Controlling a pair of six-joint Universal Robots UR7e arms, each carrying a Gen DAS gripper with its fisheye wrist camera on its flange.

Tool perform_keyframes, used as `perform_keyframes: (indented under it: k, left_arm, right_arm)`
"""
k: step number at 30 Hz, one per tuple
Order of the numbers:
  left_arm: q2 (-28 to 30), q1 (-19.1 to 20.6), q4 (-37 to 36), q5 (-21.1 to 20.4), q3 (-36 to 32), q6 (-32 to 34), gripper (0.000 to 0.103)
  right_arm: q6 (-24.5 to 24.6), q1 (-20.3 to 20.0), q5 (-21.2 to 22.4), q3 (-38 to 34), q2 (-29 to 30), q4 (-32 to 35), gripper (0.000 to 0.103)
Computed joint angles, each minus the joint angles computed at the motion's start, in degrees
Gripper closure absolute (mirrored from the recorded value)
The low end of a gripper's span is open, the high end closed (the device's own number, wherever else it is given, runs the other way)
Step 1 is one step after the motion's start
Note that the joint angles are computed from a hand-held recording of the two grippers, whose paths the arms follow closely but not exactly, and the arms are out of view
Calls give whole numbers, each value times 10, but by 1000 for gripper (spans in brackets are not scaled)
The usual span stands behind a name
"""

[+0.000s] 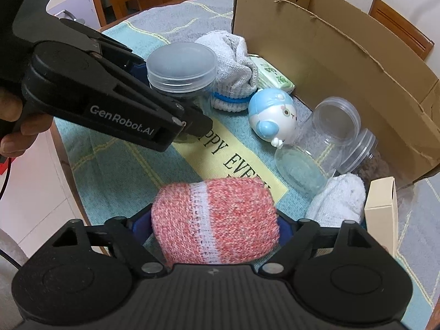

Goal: Organize objects
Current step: 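Carry the sock and jar over the cardboard box and open both tools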

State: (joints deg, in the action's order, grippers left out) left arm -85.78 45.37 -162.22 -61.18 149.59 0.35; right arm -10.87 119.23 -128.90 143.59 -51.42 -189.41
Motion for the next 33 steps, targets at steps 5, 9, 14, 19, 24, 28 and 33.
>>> perform_keyframes:
  k: [5, 9, 14, 19, 24, 28, 33]
  left_arm:
    - [-20, -3, 55, -7, -18, 26, 47]
    - [-38, -6, 97, -13, -33, 44, 47]
    - [-55, -5, 166, -28, -64, 51, 47]
    - [-57, -5, 234, -51, -112, 49, 47]
    - [-35, -12, 256, -61, -161, 57, 47]
    - [-2, -18, 247, -69, -203, 75, 47]
    - [64, -25, 208, -46, -253, 107, 47]
  right_arm:
    - [25, 3, 7, -8, -23, 39, 24]
    - [52, 11, 2, -11, -36, 70, 26]
    - [65, 9, 2, -18, -57, 91, 26]
    - [84, 25, -9, -34, -97, 145, 26]
    - [76, 29, -37, -63, -111, 154, 26]
    - [71, 29, -48, -83, -134, 153, 26]
    - [21, 17, -72, -112, -132, 110, 26]
